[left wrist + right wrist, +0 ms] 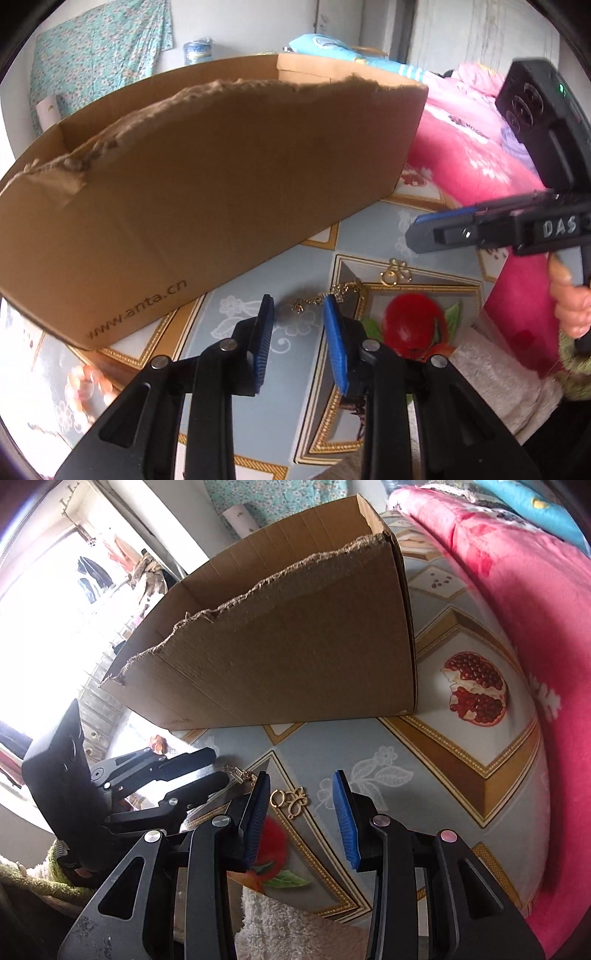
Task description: Organize jewelry
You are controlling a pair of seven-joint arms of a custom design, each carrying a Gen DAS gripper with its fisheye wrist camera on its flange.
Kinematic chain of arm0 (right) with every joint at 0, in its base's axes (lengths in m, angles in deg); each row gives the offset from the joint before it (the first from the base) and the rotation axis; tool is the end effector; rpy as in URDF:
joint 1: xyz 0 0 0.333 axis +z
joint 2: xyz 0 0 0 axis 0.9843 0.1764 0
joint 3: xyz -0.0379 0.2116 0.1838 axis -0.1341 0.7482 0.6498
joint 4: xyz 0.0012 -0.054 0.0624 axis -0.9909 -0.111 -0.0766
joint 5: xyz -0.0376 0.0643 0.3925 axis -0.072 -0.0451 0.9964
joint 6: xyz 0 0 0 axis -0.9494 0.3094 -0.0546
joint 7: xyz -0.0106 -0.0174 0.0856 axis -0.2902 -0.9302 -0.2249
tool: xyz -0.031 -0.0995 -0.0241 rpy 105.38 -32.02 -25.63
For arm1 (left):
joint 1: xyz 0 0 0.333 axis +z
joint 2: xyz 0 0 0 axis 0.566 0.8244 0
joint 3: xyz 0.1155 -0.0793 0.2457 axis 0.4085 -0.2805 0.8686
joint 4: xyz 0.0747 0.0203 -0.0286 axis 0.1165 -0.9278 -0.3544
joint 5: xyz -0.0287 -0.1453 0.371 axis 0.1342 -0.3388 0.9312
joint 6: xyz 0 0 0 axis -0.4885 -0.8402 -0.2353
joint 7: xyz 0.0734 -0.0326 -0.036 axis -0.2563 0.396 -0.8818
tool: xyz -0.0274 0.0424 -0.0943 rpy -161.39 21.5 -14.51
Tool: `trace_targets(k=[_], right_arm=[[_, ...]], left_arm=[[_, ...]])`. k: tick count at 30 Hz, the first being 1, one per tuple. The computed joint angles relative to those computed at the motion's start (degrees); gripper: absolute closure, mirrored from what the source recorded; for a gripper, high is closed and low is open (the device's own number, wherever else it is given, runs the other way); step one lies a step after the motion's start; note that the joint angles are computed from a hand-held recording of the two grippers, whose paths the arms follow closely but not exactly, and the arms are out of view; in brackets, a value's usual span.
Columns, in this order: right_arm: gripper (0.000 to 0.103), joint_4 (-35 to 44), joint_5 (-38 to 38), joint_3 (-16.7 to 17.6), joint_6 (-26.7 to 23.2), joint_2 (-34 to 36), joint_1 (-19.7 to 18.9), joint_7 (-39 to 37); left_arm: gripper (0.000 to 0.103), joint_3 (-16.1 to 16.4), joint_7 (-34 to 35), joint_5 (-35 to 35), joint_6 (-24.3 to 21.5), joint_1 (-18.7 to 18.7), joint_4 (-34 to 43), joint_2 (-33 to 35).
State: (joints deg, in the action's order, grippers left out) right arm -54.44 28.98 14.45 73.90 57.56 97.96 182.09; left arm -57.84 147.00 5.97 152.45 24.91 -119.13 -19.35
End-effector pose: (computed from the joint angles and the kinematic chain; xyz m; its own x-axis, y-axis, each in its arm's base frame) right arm 0.5821 0.2858 0.4951 -0.0214 -0.9064 -0.4218 -0.8275 0.2529 -0.5013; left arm 0.6117 -0.2310 0.4753 -0.7614 -0.6474 0.0339 -0.5139 0.5708 -0.6403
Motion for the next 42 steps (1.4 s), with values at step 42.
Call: trace_targets(k=[42], right_arm=[[0.071, 2.4, -23.0, -1.4, -5.7, 0.9, 4.6, 3.1]], left_arm=[[0.102, 1.1, 2.9, -9.8, -2.1, 2.5, -3.1, -4.3]])
